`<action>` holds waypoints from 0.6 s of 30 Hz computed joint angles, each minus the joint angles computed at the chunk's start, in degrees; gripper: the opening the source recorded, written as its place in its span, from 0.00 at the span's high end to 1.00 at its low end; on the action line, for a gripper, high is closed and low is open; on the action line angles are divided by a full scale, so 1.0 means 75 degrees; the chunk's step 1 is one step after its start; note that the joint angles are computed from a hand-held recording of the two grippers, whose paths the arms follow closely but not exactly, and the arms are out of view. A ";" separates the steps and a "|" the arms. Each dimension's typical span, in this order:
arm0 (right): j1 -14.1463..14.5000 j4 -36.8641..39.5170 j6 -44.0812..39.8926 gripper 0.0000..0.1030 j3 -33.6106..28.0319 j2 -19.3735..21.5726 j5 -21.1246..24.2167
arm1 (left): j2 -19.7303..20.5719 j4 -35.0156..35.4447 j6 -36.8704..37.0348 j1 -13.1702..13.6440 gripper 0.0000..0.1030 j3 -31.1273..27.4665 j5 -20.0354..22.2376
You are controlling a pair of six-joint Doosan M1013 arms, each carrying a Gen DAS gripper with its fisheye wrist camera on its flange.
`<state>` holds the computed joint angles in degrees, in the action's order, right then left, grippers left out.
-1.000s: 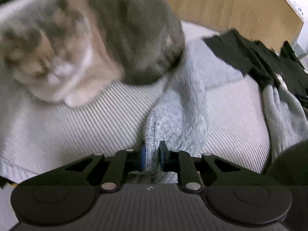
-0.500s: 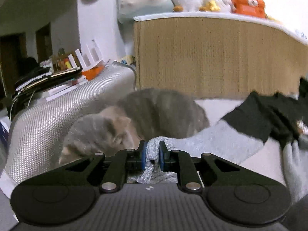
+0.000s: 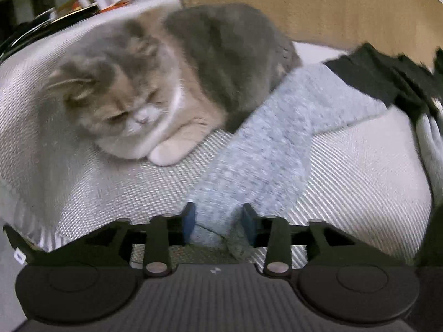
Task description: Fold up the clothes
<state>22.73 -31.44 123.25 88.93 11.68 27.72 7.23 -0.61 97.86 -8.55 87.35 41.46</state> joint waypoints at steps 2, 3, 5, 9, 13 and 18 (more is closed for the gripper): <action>0.0003 -0.0014 0.0014 0.39 0.0001 0.0000 0.0003 | -0.0044 0.0050 -0.0345 0.0068 0.53 0.0077 -0.0142; 0.0005 -0.0021 0.0021 0.39 0.0001 0.0000 0.0004 | -0.0069 0.0061 -0.0515 0.0104 0.52 0.0121 -0.0208; 0.0006 -0.0028 0.0027 0.39 0.0002 0.0000 0.0006 | -0.0102 -0.0021 -0.0818 0.0196 0.48 0.0188 -0.0328; -0.0002 -0.0010 0.0009 0.39 0.0006 -0.0003 -0.0002 | -0.0101 -0.1257 -0.1060 0.0536 0.47 0.0246 -0.0430; -0.0011 0.0011 -0.0015 0.39 0.0009 -0.0009 -0.0007 | -0.0057 -0.3678 -0.0955 0.1042 0.47 0.0324 -0.0167; -0.0010 -0.0004 -0.0007 0.39 0.0006 -0.0012 0.0013 | -0.0080 -0.3833 -0.1518 0.1115 0.45 0.0440 -0.0095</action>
<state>22.65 -31.47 123.19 88.97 11.58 27.82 6.63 -29.36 86.48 -0.19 90.65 40.75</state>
